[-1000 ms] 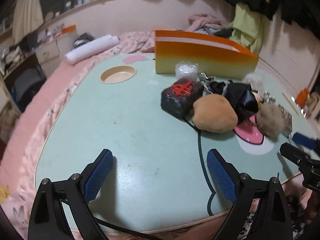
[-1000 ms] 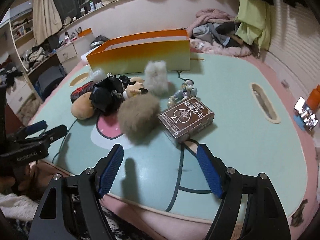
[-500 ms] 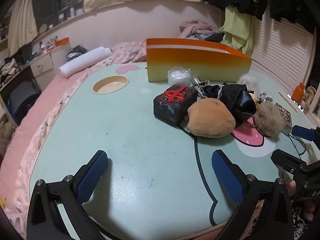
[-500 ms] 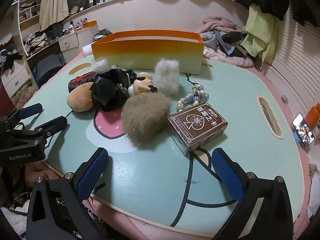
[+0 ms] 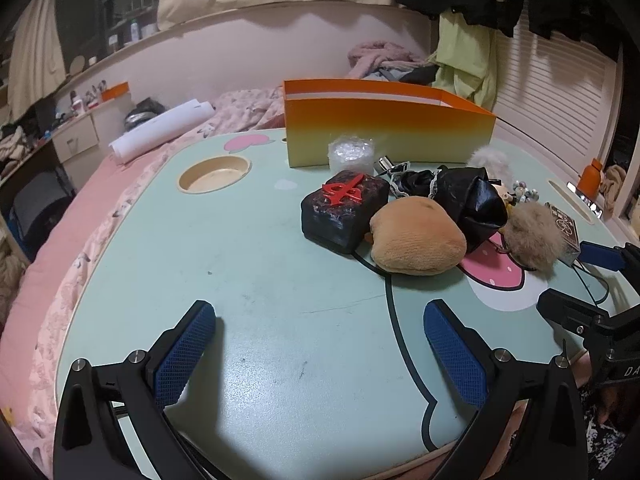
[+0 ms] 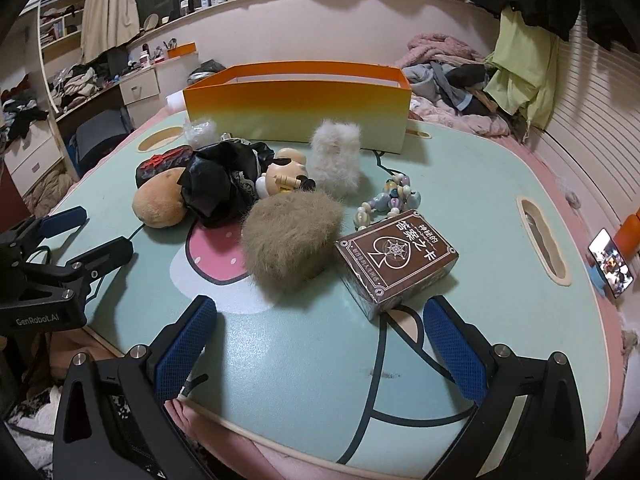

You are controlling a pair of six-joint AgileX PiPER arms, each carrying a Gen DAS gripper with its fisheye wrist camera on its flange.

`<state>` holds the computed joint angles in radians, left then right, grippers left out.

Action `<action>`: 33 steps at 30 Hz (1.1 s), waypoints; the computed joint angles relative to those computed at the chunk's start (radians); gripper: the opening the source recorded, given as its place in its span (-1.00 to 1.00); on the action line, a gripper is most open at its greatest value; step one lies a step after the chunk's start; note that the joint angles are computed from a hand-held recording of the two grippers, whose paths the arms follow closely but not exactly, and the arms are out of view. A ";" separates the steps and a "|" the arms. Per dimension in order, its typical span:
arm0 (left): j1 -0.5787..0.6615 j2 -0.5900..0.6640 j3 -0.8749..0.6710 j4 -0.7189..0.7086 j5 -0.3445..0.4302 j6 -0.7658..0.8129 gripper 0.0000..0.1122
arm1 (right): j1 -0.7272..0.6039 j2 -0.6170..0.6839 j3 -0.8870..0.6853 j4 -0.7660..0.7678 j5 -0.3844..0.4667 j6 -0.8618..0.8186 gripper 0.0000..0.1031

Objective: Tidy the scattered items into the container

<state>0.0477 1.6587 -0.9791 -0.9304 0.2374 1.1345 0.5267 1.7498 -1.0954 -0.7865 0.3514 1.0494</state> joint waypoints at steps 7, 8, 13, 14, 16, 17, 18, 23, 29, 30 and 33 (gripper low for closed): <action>-0.001 -0.002 0.002 -0.003 -0.001 0.003 0.84 | 0.002 0.004 -0.001 0.008 -0.003 -0.012 0.99; -0.001 -0.002 0.002 -0.003 -0.001 0.003 0.84 | 0.001 0.005 -0.001 0.008 -0.004 -0.012 0.99; -0.003 -0.004 0.004 -0.004 -0.003 0.003 0.84 | 0.002 0.007 -0.004 0.005 0.000 -0.010 0.99; -0.004 -0.004 0.005 -0.003 -0.003 0.002 0.84 | 0.001 0.007 -0.003 0.007 -0.002 -0.012 0.99; -0.005 -0.005 0.005 0.001 -0.004 -0.004 0.84 | 0.003 0.007 -0.004 0.007 0.001 -0.011 0.99; -0.006 -0.005 0.005 0.002 -0.004 -0.005 0.84 | 0.004 0.007 -0.004 0.006 0.001 -0.009 0.99; -0.005 -0.006 0.005 0.003 -0.004 -0.005 0.84 | 0.005 0.007 -0.005 0.005 0.002 -0.007 0.99; -0.006 -0.007 0.007 0.004 -0.005 -0.006 0.84 | 0.005 0.007 -0.004 0.003 0.002 -0.005 0.99; -0.007 -0.008 0.008 0.006 -0.005 -0.010 0.84 | 0.004 0.011 -0.010 0.017 0.006 -0.022 0.99; -0.007 -0.008 0.008 0.006 -0.005 -0.010 0.84 | 0.002 0.014 -0.018 0.042 0.010 -0.052 0.99; -0.008 -0.009 0.009 0.006 -0.006 -0.009 0.84 | -0.010 0.022 -0.029 0.089 -0.003 -0.123 0.99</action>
